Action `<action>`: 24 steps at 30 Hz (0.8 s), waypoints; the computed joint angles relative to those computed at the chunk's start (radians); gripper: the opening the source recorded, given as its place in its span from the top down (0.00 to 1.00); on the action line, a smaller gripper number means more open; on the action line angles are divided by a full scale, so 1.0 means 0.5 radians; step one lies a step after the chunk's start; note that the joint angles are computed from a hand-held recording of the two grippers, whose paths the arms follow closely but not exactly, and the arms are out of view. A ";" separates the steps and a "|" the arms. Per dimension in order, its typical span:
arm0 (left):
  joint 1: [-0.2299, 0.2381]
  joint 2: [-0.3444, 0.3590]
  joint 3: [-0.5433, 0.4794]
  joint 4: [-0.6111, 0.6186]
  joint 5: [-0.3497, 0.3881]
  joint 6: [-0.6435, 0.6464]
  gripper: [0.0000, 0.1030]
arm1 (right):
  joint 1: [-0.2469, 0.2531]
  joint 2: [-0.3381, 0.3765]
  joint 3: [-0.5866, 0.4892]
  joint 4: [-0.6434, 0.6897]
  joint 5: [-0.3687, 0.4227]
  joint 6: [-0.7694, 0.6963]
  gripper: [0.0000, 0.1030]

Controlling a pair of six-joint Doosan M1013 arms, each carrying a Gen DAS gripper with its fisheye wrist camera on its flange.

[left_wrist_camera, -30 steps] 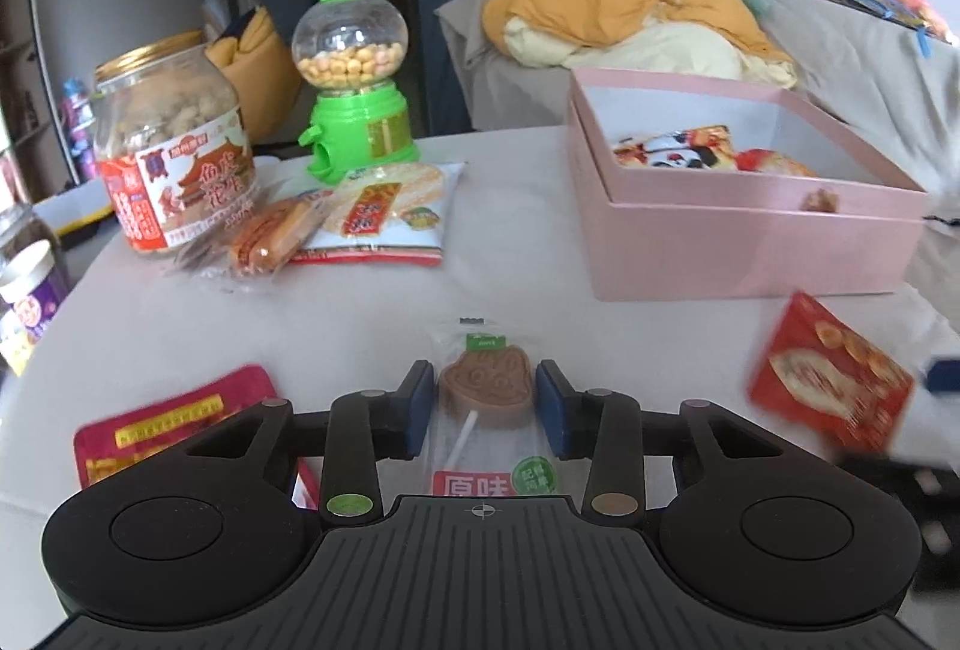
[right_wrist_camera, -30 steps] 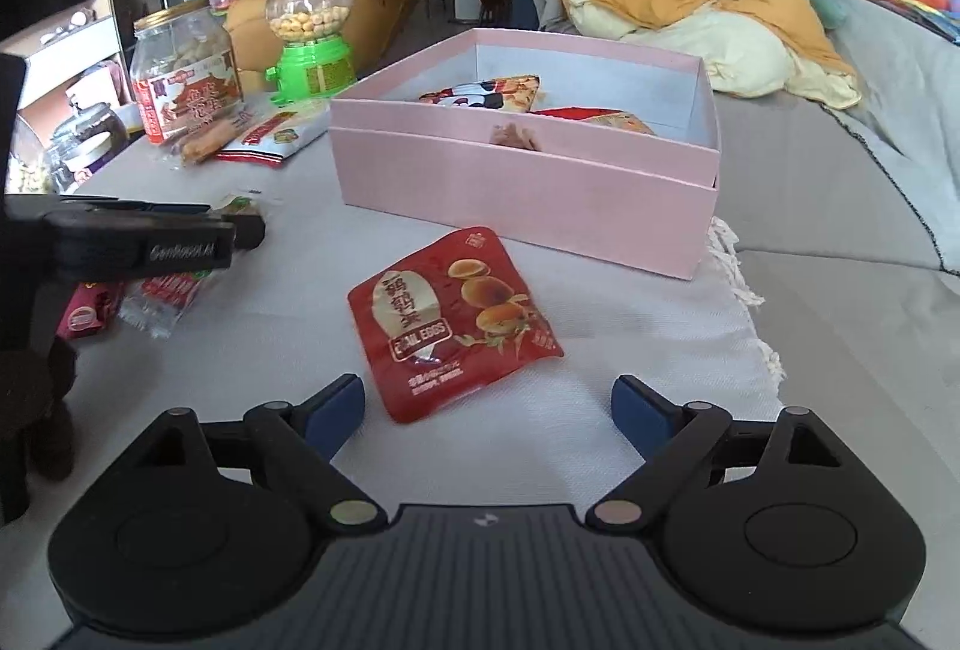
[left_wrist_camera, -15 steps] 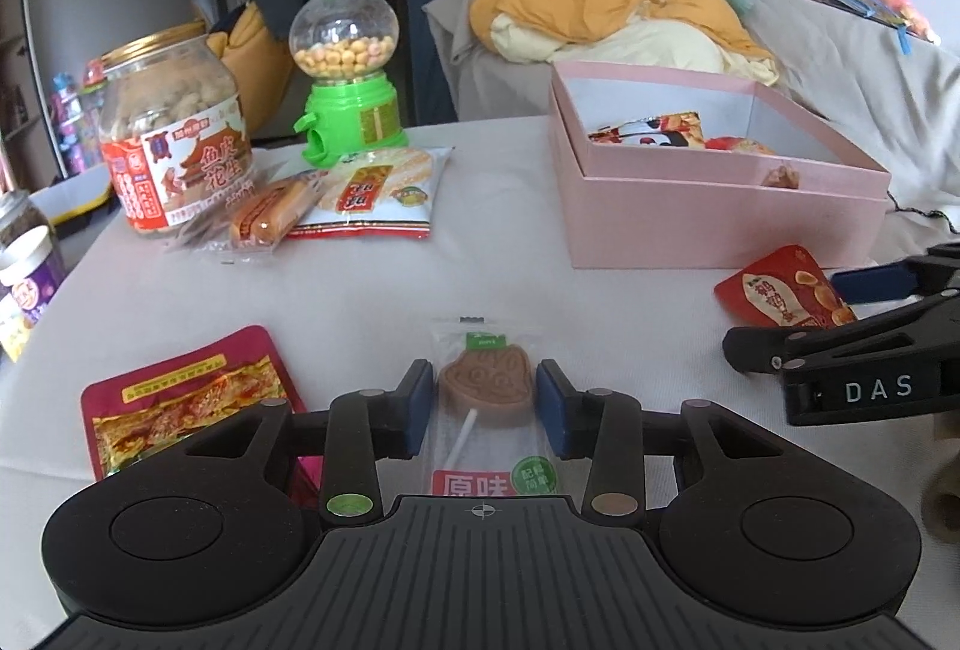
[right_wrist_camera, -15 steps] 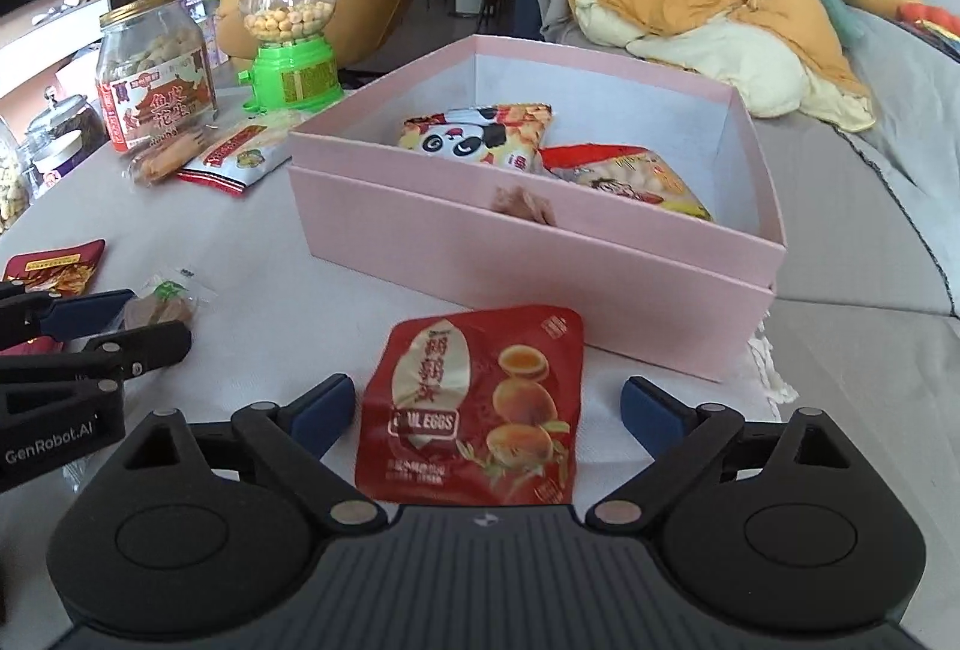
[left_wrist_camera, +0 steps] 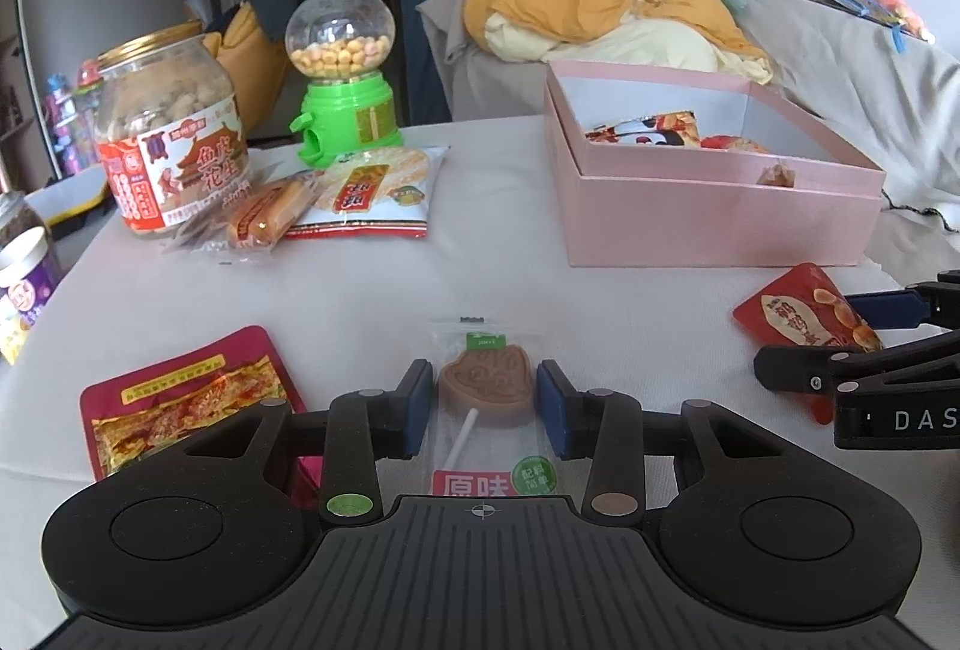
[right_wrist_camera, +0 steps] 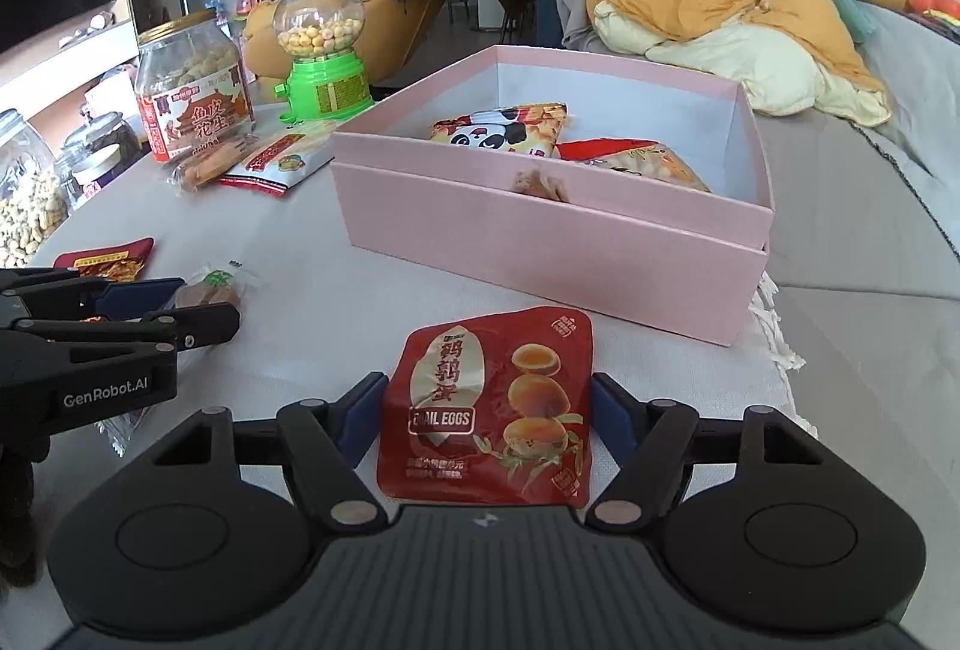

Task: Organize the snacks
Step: 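Grasp the red salted-egg packet with the right gripper, then lift the lollipop and salted-egg packet into the pink box and open both grippers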

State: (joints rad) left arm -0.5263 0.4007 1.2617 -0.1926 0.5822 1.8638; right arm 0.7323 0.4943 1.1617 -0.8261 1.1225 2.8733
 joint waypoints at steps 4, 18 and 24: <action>-0.002 -0.005 0.010 0.005 -0.014 0.003 0.59 | 0.008 0.003 0.000 -0.023 0.025 0.021 0.30; 0.059 0.017 -0.022 -0.304 0.045 0.105 0.59 | 0.004 0.023 -0.034 0.004 0.042 -0.071 0.29; 0.057 0.016 -0.092 -0.293 0.144 -0.034 0.60 | 0.024 0.014 -0.057 -0.010 0.073 -0.217 0.30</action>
